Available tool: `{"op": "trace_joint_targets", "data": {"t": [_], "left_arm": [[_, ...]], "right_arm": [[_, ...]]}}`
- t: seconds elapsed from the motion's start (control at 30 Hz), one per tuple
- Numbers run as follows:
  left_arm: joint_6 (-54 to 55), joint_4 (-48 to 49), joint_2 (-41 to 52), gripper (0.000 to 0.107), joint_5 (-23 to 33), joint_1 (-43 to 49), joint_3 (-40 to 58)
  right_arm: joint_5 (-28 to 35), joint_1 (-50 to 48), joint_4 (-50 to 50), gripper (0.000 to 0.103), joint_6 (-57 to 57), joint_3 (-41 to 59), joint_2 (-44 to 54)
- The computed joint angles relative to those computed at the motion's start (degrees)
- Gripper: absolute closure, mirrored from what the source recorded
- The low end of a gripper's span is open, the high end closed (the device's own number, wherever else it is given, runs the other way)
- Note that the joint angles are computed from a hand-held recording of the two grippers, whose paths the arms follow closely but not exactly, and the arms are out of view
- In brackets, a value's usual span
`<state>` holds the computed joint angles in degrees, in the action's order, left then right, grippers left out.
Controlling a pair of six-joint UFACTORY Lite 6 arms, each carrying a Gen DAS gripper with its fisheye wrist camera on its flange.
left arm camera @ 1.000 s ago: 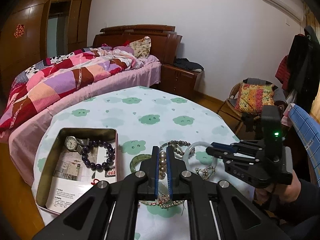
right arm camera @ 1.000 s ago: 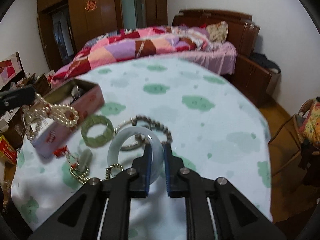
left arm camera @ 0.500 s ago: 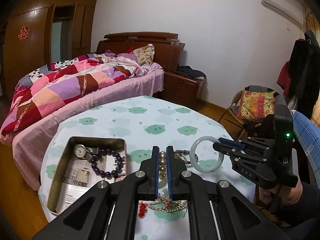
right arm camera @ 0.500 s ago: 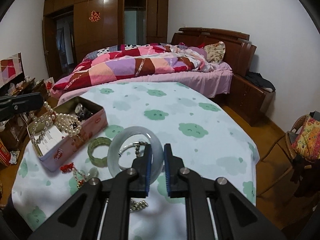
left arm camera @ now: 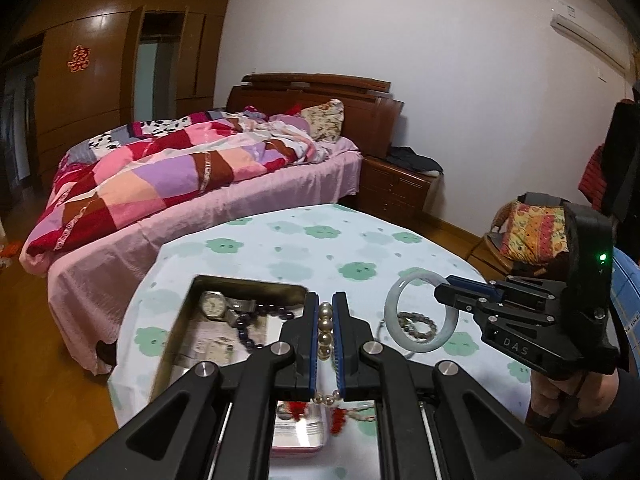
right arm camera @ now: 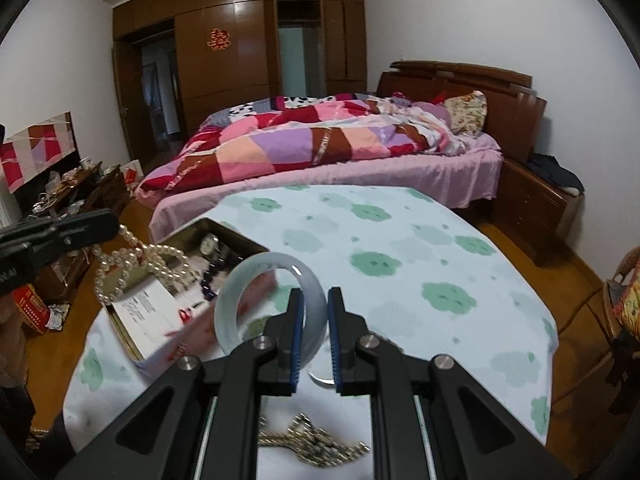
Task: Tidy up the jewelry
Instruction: 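Carry the pearl necklace and white bangle in both tools over the tin box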
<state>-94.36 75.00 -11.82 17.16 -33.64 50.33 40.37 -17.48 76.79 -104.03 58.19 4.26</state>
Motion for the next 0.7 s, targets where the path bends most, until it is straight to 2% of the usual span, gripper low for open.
{"op": "trace_joint_targets", "data": {"t": [0.23,0.43,0.53,0.6,0.7], "left_arm": [[-1.32,1.40,-2.41,0.102,-3.38,5.66,-3.39],[-3.38,3.66,-3.01,0.102,-7.06,10.70,-5.41],[-8.26,8.57,-1.97,0.102,-8.13,12.09,-5.68],[-15.85,16.16,-0.68,0.102,-8.92,13.10,-5.91],[-19.99,20.41,1.48,0.102,-7.37,13.03,-5.81]], "right_arm": [[-2.65,7.11,-0.94,0.089,3.41,1.30,-0.45],[-7.56,14.80,-0.96,0.089,4.64,1.62,-0.35],[-9.66,17.60,-0.83,0.089,4.67,1.78,0.80],[-10.89,19.21,-0.95,0.089,4.97,2.04,1.92],[-12.54,21.44,-1.26,0.089,5.36,1.66,2.91]]}}
